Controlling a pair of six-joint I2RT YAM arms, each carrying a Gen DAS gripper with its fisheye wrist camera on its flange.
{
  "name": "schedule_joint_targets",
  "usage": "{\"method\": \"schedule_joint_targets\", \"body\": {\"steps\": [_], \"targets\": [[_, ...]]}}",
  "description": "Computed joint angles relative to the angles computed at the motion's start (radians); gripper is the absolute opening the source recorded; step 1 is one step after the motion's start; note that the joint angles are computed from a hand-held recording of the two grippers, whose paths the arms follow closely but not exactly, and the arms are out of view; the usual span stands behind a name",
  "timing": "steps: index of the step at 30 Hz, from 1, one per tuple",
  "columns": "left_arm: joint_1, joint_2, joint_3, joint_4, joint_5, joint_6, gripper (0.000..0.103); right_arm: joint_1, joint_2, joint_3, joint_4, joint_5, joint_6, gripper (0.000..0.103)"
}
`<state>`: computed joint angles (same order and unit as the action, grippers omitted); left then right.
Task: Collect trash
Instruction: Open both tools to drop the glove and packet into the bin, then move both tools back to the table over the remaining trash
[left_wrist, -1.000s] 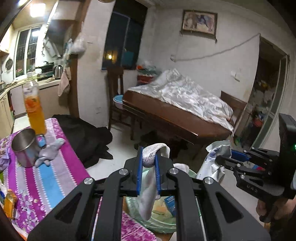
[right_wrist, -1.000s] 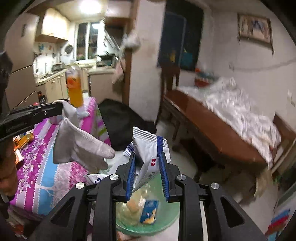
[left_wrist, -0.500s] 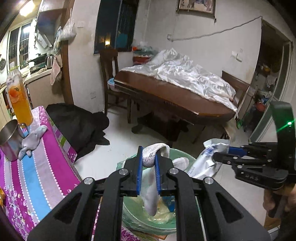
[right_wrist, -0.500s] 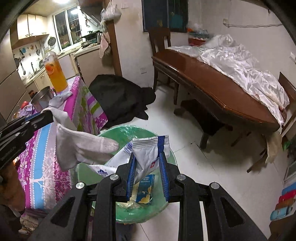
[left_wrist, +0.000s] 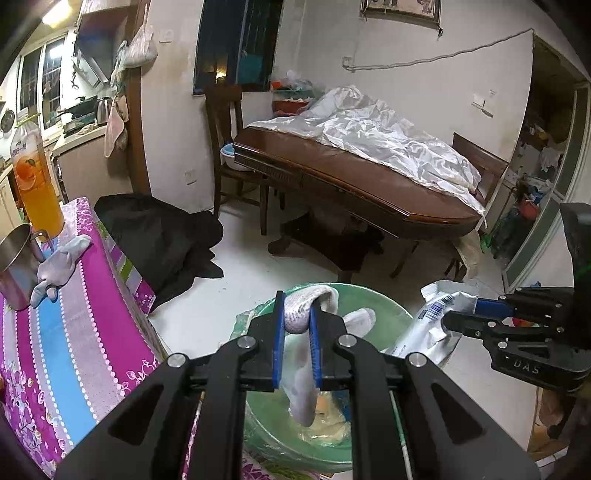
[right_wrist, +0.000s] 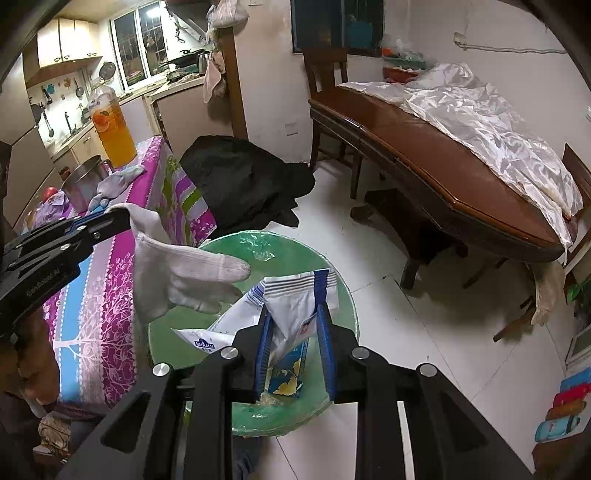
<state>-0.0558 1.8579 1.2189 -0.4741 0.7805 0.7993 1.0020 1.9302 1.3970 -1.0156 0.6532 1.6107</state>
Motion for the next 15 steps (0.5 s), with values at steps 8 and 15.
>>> {"method": "schedule_joint_targets", "body": {"steps": [8,15], "targets": [[-0.011,0.023,0.024,-0.012,-0.019,-0.004,0.035,-0.007,-0.034,-0.062,0.082,0.004,-0.001,0.043],[0.002,0.028,0.018,0.021,-0.012,-0.024,0.075,0.010,-0.035,-0.072,0.075,0.016,0.042,0.048]]}}
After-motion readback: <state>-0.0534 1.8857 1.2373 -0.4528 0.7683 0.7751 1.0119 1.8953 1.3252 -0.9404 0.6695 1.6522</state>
